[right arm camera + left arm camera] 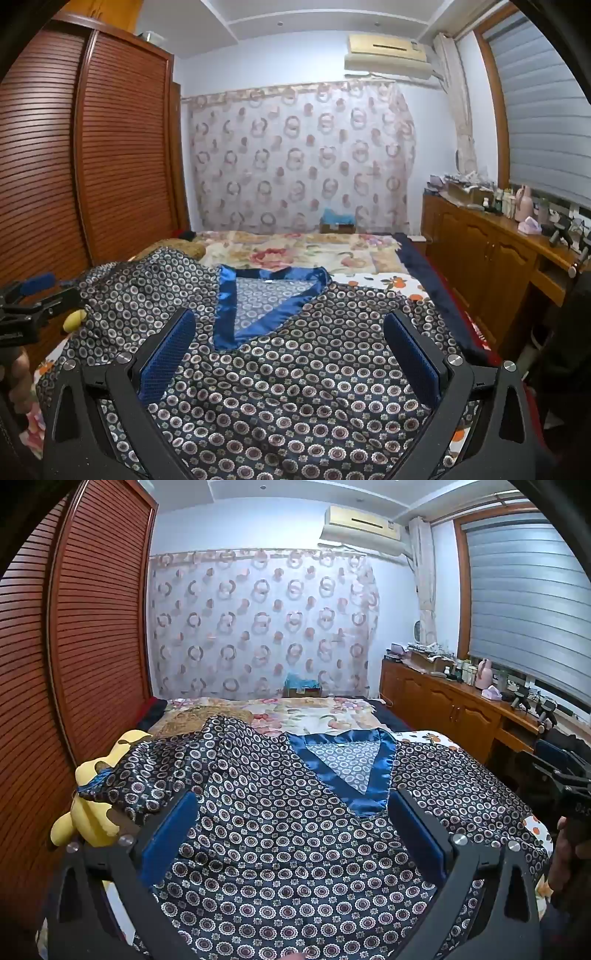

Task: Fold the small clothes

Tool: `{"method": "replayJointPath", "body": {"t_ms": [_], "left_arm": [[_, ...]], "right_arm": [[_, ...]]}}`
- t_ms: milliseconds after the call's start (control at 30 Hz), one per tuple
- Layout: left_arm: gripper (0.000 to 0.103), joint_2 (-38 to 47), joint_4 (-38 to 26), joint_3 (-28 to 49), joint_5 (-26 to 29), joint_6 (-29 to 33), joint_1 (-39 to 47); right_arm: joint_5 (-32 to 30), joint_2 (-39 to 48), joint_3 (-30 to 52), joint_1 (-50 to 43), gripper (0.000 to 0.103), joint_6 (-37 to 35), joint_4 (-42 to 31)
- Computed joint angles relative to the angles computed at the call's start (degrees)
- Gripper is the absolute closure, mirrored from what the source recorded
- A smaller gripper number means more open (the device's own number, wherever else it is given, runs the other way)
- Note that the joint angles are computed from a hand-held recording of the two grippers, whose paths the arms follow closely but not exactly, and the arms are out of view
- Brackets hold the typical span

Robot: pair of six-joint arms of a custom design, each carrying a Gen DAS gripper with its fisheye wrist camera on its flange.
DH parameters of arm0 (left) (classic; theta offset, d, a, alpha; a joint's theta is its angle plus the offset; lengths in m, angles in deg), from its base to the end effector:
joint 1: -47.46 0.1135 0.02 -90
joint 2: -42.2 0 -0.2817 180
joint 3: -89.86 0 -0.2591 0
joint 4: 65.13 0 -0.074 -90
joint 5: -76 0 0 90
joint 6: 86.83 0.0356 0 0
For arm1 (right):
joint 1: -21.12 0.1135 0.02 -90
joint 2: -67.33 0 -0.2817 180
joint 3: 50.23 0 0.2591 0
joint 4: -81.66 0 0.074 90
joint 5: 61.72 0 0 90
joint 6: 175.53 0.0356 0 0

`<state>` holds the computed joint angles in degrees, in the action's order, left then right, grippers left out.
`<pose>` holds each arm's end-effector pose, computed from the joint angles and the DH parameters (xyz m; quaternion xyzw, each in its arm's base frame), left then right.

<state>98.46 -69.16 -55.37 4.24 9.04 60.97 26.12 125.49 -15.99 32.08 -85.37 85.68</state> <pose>0.1989 0.0363 0.2064 0.0287 0.8389 -0.0435 0.5418 0.2072 0.0415 0.2105 -0.0878 0.8139 0.0710 0.5700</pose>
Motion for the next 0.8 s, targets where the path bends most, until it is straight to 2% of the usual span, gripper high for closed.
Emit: {"method": "replayJointPath", "body": {"t_ms": [400, 433, 800], "left_arm": [[0.000, 0.1, 0.4, -0.1, 0.5, -0.4, 0.1], [0.000, 0.1, 0.5, -0.1, 0.5, -0.4, 0.1], [0.000, -0.1, 0.3, 0.0, 0.9, -0.1, 0.7]], "right_arm": [[1.6, -1.2, -0.4, 1.4, 0.000, 0.2, -0.4], [-0.1, -0.1, -0.1, 0.2, 0.000, 0.1, 0.3], [0.0, -1.0, -0.2, 0.3, 0.000, 0.3, -0.5]]}}
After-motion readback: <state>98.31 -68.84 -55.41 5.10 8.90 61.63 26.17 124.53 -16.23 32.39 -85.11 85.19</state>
